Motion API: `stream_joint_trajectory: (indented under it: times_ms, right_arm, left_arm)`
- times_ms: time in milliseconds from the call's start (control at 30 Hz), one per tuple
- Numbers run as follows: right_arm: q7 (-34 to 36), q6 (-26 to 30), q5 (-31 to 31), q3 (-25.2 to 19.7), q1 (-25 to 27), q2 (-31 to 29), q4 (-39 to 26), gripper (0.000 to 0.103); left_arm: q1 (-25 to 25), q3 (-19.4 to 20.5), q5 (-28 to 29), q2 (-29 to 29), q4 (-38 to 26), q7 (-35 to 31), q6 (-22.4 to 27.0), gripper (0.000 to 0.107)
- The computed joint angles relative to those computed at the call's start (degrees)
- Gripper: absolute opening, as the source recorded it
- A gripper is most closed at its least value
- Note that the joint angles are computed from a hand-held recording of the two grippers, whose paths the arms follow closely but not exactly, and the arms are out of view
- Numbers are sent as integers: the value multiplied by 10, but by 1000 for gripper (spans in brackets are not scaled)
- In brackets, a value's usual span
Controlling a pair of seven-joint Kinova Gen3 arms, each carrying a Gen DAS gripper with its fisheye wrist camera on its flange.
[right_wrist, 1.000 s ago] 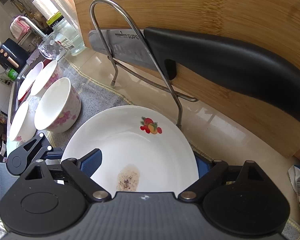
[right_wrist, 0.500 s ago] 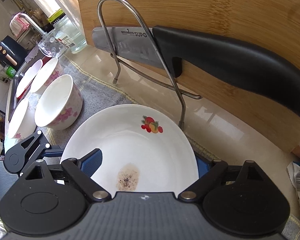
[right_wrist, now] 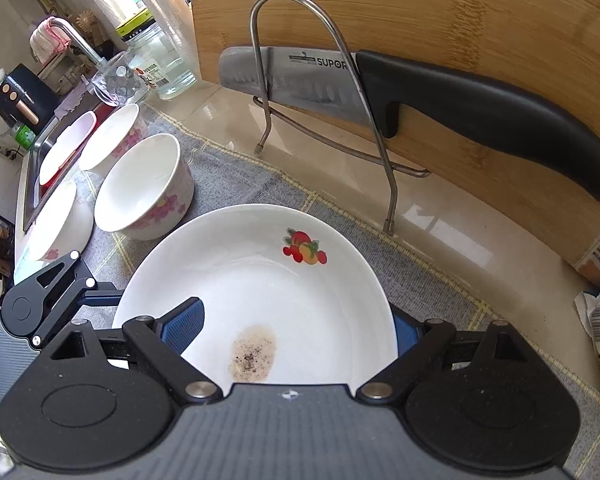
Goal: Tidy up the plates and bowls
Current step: 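Close the right gripper on the stained plate's rim, then lift the stained plate with the right gripper and carry it to the stack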
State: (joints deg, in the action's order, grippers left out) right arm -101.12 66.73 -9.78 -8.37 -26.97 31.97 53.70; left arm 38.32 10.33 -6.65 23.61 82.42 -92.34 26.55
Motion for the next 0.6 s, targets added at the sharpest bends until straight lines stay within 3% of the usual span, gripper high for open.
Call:
stream_joint_trajectory:
  times_ms: [600]
  right_arm:
    - [-55, -26, 31, 0, -36, -75, 80, 96]
  left_arm:
    - [4, 19, 1, -55, 36, -6, 23, 102]
